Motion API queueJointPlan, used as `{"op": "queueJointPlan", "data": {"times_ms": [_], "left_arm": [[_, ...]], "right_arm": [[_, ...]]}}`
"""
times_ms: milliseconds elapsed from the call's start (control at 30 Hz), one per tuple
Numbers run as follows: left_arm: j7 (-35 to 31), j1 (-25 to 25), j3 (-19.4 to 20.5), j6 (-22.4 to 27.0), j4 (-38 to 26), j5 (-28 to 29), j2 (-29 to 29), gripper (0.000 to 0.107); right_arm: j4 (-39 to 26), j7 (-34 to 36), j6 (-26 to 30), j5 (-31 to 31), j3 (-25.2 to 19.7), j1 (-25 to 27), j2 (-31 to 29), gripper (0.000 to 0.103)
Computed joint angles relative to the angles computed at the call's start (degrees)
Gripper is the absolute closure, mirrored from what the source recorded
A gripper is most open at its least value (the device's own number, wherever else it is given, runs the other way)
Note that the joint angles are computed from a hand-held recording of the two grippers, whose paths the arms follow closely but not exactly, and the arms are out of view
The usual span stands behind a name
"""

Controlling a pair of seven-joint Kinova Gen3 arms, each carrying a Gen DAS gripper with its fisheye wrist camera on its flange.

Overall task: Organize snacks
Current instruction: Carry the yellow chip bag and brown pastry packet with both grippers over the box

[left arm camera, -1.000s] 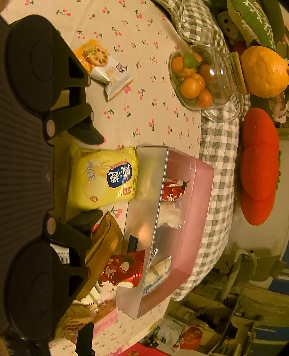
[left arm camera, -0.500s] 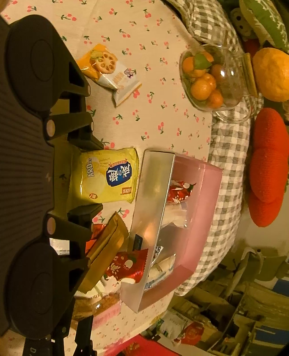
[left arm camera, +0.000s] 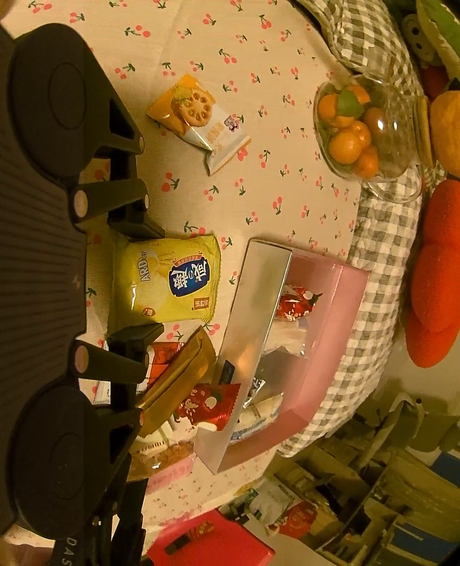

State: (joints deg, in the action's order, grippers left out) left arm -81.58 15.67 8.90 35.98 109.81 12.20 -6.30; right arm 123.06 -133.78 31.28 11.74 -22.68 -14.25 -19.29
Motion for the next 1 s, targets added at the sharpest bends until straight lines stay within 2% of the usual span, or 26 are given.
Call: {"op": "queueJointPlan", "data": {"times_ms": [300, 567, 1000], "left_arm": [[-4.1, -1.1, -2.5, 4.6, -1.9, 5.9, -0.6, 0.061], [-5.6, -1.8, -2.8, 5.7, -2.8, 8.7, -1.4, 0.061], [-5.1, -2.0, -2.6, 3.4, -4.8, 10.9, -1.2, 0.061]], "right_arm": [[-1.4, 1.4, 1.0, -4.6, 3.4, -1.1, -0.8, 0.057], [-2.3, 2.6, 0.7, -9.0, 6.7, -1.2, -1.0, 0.057], [-4.9, -1.3, -2.1, -10.3, 6.6, 2.3, 0.6, 0.057]]}}
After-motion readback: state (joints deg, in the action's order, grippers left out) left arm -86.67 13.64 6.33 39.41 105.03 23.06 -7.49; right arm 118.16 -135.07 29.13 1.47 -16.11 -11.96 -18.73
